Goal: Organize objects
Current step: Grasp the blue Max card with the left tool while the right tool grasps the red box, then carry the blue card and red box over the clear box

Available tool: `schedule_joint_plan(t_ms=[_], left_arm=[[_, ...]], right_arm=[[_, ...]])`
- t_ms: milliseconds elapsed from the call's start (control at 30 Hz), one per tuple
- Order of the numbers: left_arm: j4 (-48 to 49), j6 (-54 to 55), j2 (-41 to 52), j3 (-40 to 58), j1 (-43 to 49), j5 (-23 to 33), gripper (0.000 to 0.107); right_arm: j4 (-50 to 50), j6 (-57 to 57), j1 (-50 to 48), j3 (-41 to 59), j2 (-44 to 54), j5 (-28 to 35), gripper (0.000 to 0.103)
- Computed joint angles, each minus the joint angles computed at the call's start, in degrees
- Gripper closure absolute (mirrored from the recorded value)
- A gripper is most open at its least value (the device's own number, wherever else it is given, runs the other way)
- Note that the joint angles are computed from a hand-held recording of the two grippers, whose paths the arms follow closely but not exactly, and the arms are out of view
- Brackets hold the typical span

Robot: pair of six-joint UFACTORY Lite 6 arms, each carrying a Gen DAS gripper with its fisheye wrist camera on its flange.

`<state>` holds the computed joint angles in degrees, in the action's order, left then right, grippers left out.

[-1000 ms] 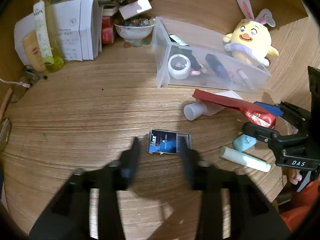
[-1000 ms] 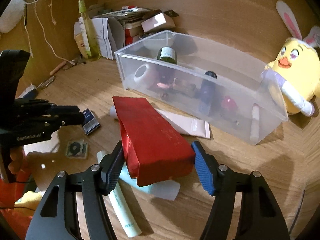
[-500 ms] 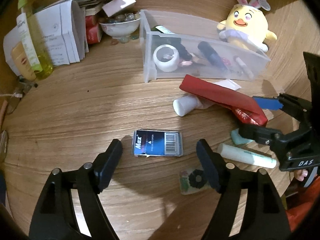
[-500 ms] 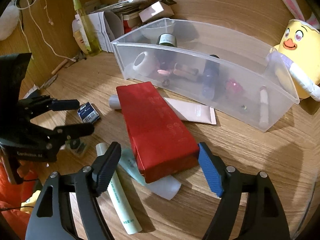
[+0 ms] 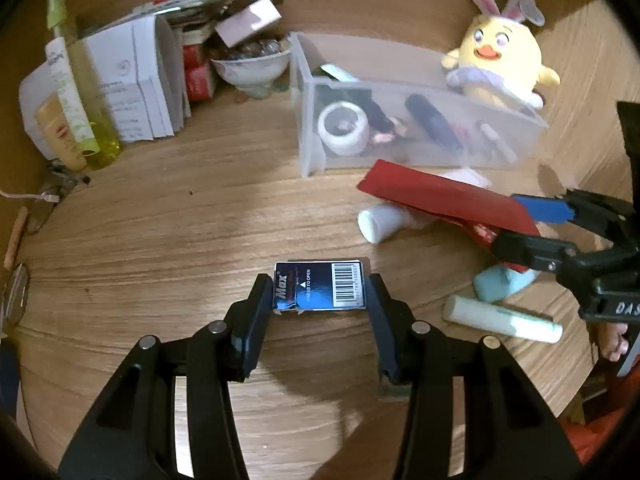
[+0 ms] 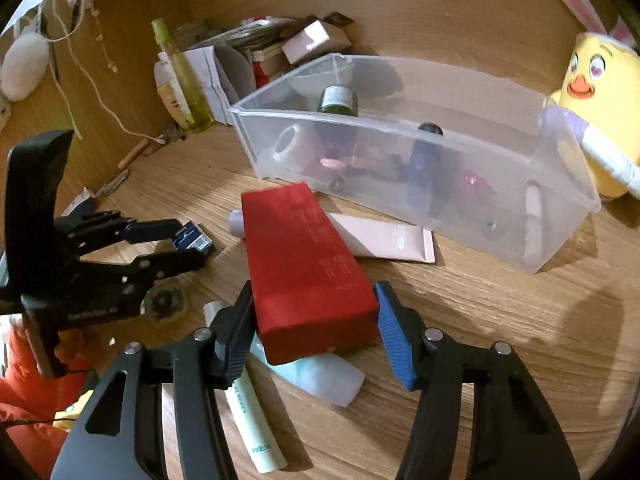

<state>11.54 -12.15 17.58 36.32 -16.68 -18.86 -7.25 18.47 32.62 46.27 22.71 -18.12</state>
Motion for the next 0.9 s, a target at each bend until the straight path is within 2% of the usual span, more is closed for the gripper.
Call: schedule_joint_plan(t_ms=[100, 300, 533, 900], left_arm=[[-1.6, 0.9, -3.1, -1.9, 0.1, -0.7, 0.060], [-1.9, -0.3, -9.2, -4.1, -0.4, 0.0, 0.060], [-3.5, -0.6, -14.1, -5.0, -2.1, 0.7, 0.060], [-7.2, 0.2, -17.1, -2.0, -5.2, 2.5, 0.060]], right_arm=[[9.6, -9.1, 2.1, -2.1, -2.6, -1.1, 0.050], [15.7, -14.7, 4.3, -5.4, -7.4, -2.1, 0.050], [18.7, -17.5, 5.1, -9.1, -13.6, -2.7, 0.050], [14.1, -14.4, 2.3, -14.8, -24.1, -2.6, 0.050]])
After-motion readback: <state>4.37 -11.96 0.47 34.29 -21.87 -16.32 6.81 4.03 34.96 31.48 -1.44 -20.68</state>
